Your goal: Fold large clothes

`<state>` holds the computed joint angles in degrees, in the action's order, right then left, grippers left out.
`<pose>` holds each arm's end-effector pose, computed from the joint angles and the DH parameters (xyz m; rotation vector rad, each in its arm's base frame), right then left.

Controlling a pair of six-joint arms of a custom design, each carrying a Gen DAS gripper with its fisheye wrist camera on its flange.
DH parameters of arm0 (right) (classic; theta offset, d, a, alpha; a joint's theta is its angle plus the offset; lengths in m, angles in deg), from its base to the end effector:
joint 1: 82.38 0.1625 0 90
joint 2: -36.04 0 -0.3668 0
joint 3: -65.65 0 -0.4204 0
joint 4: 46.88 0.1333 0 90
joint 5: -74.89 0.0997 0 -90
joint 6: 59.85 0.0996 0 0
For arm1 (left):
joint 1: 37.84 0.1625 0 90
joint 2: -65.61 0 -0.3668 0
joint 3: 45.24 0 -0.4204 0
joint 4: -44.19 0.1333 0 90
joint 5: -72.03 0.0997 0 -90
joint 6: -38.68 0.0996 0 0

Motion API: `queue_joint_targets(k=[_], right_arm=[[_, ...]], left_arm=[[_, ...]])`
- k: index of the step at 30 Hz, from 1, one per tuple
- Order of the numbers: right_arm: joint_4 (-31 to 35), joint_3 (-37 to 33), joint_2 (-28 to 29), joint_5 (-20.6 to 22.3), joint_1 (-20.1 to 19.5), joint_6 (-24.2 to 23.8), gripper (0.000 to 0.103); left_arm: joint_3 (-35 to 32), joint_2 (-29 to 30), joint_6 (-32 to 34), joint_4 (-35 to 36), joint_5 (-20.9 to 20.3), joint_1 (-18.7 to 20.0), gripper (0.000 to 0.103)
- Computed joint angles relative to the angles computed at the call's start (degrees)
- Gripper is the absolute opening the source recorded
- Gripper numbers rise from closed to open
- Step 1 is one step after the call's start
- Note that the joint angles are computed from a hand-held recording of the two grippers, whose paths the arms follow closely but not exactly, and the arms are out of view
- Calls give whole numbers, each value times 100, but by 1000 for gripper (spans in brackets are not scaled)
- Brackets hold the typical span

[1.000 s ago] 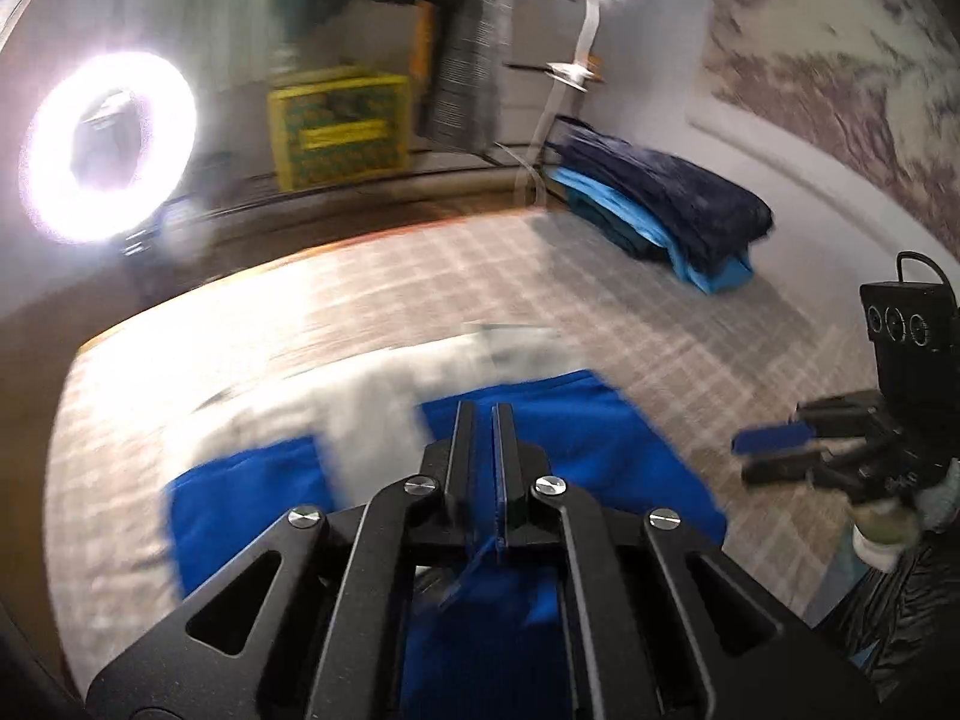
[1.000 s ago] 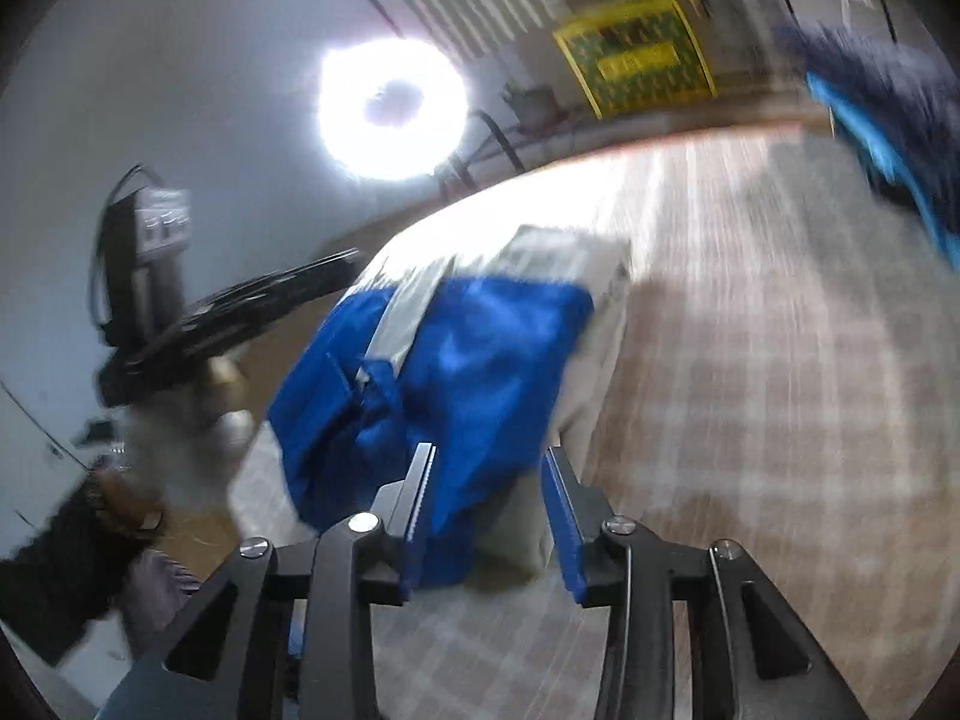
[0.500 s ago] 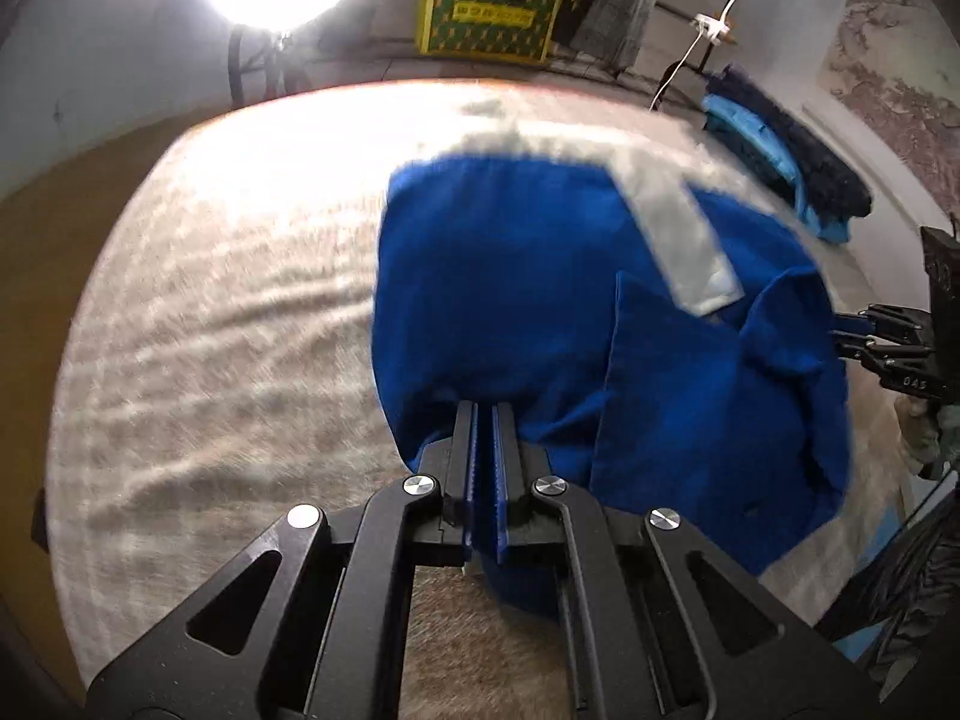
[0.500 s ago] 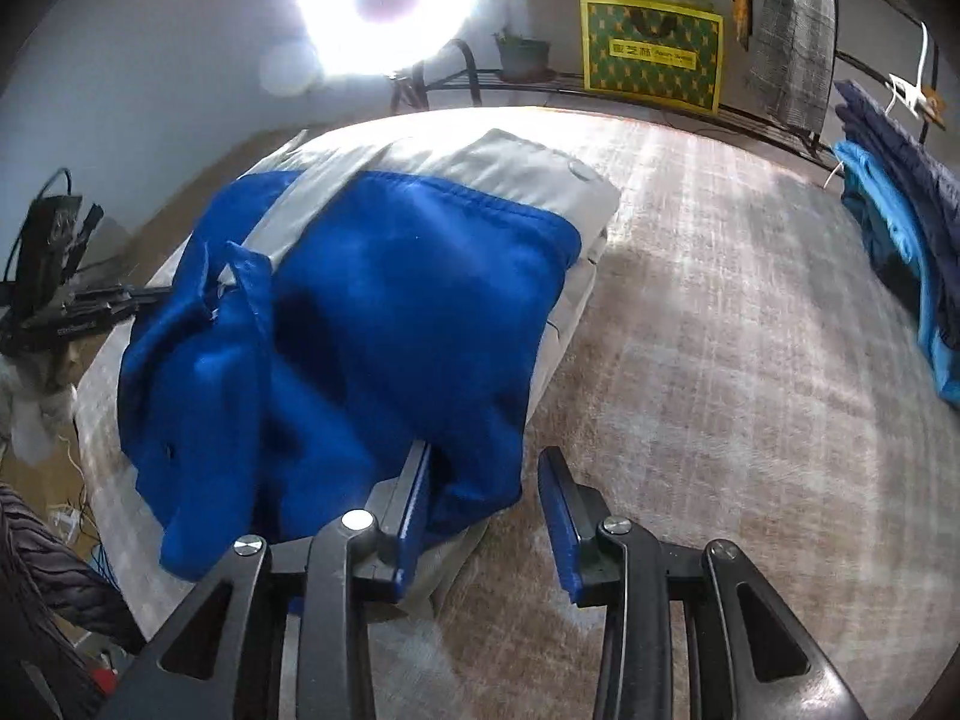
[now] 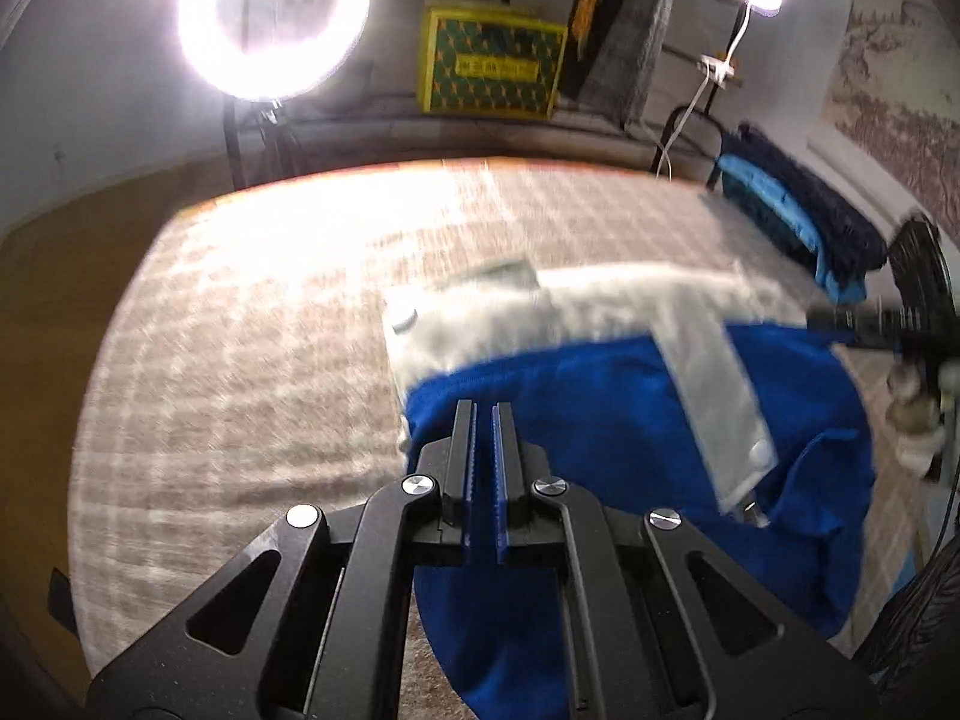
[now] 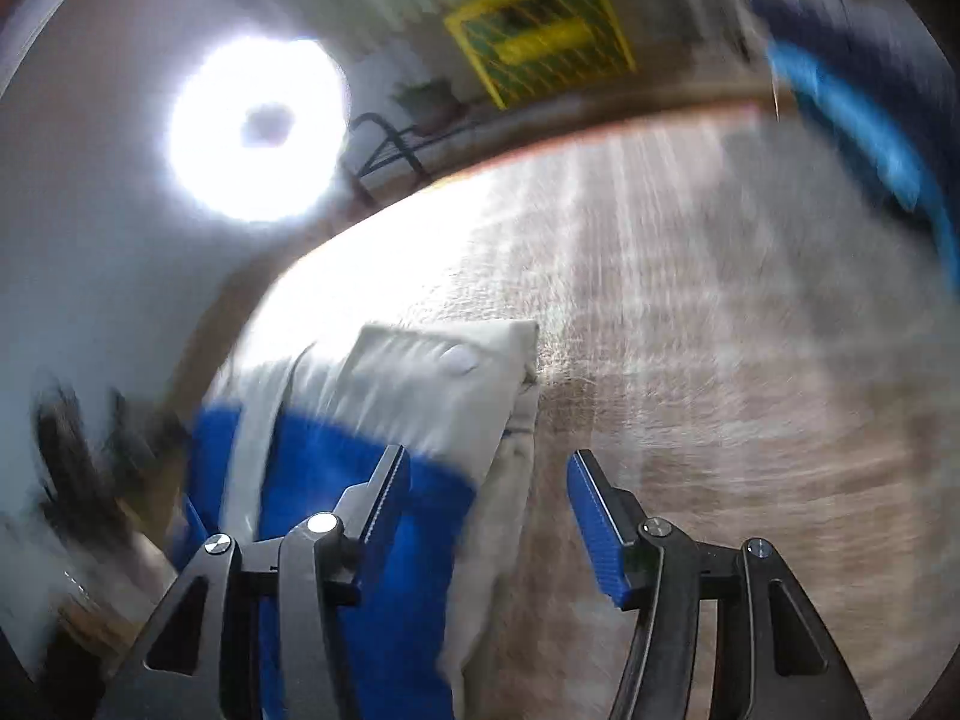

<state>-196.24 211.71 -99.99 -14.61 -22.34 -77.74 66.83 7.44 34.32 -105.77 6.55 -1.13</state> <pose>-0.0288 -0.3187 0.3547 -0.2670 -2.5745 1.0910 -0.3364 -0.4687 0.0549 1.1249 2.5497 -0.4212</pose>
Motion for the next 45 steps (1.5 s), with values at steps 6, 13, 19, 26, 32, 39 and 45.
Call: queue_joint_targets(k=[6,13,19,26,32,39,45], right_arm=[[-675,-373,1077,-154,375,-132,18],[-2315,-599,2543,-2062,1418,-569,18],[-2339,-337,1951,-2564,1821,-783,31],[-1955,357,950,-3090,2772,-1227,31],[-1947,690,1053,-3316,2942,-1325,31],[-2209,814,1327,-3474,2799,-1379,30],[-2427,850,1598,-3497,2588,-1520,30]], left_arm=[[11,98,-98,105,-76,162,2],[137,192,-211,74,243,73,2],[510,-300,-565,-36,421,-153,2],[895,-817,-878,14,582,-473,2],[1047,-913,-901,169,641,-601,2],[1109,-837,-884,298,674,-523,2],[1084,-653,-947,426,429,-223,2]])
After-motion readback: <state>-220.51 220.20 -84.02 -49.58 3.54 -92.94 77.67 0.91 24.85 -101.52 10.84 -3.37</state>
